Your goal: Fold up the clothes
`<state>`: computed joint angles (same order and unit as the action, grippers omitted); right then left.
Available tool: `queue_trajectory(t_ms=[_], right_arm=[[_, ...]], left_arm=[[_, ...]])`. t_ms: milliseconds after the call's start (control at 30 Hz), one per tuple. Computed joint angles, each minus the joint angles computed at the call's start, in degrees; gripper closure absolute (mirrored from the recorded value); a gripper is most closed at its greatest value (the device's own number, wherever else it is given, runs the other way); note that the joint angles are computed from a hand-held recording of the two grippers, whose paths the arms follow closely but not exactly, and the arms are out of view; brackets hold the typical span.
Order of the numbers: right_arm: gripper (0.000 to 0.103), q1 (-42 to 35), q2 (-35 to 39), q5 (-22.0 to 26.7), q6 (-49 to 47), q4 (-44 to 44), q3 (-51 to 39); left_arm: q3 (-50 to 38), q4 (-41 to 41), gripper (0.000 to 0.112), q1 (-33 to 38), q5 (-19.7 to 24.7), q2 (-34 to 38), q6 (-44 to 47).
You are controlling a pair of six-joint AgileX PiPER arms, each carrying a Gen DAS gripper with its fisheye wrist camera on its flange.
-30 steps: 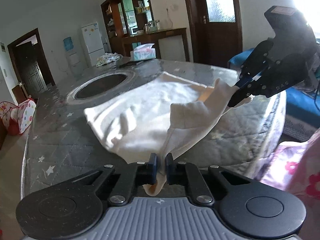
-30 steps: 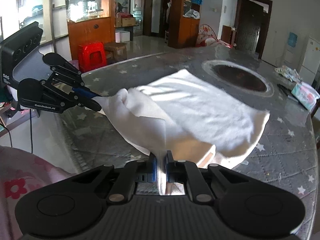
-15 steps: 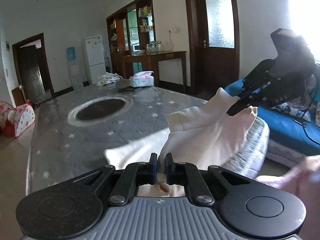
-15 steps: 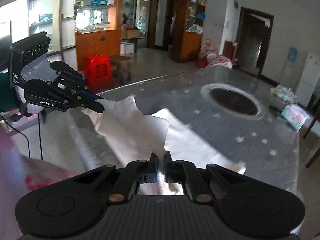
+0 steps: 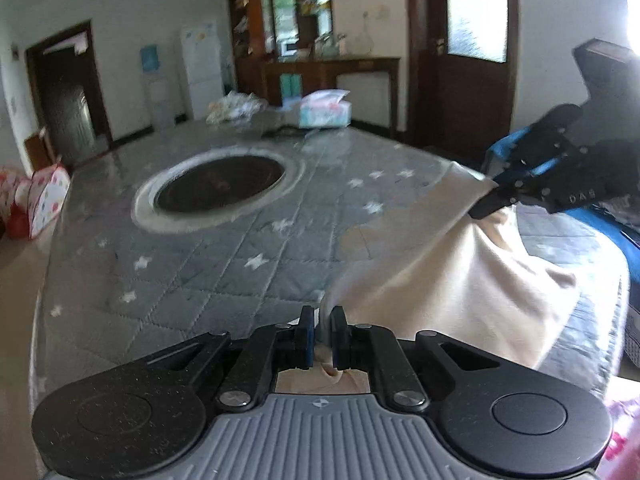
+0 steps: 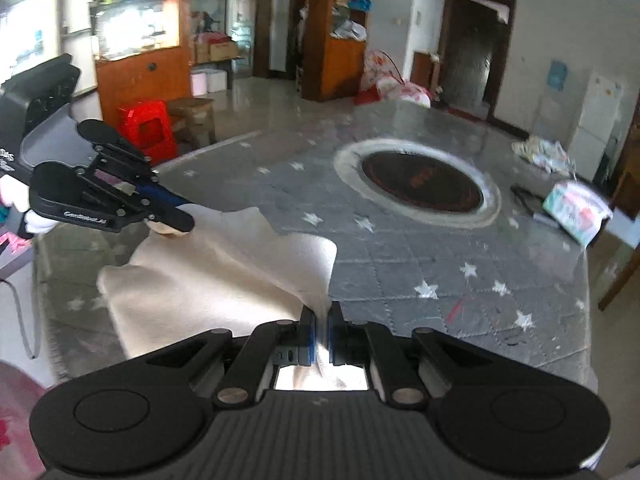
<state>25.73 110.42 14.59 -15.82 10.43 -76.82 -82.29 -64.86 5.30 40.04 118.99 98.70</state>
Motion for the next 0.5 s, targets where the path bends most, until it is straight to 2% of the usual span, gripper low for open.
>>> queue_trajectory(t_ms=[167, 233, 333, 467, 500], right_arm=[[0.095, -1.31, 6.49, -2.21, 0.82, 3.75, -2.83], [0.091, -1.72, 8.12, -3.82, 2.38, 4.13, -3.15], [0.086, -1.99, 8.57, -5.38, 8.23, 0.41, -2.54], [0.084, -2.06, 6.93, -5.98, 18.84, -9.76, -1.50], [0.084, -1.98, 5.96, -6.43, 19.32, -10.08, -0.89]], left_arm=[[-3.34, 0.45, 0.100, -2.27, -5.28, 4.53, -3.23], [-4.02, 0.25, 0.098, -2.92, -6.99, 5.64, -4.22], [-3.71, -1.52, 0.092, -3.66, -10.05, 5.96, -4.81], [-2.78, -5.52, 0.092, -3.23, -11.43, 5.08, -3.93], [-2.16, -6.98, 0.092, -2.98, -11.42, 4.46, -3.16]])
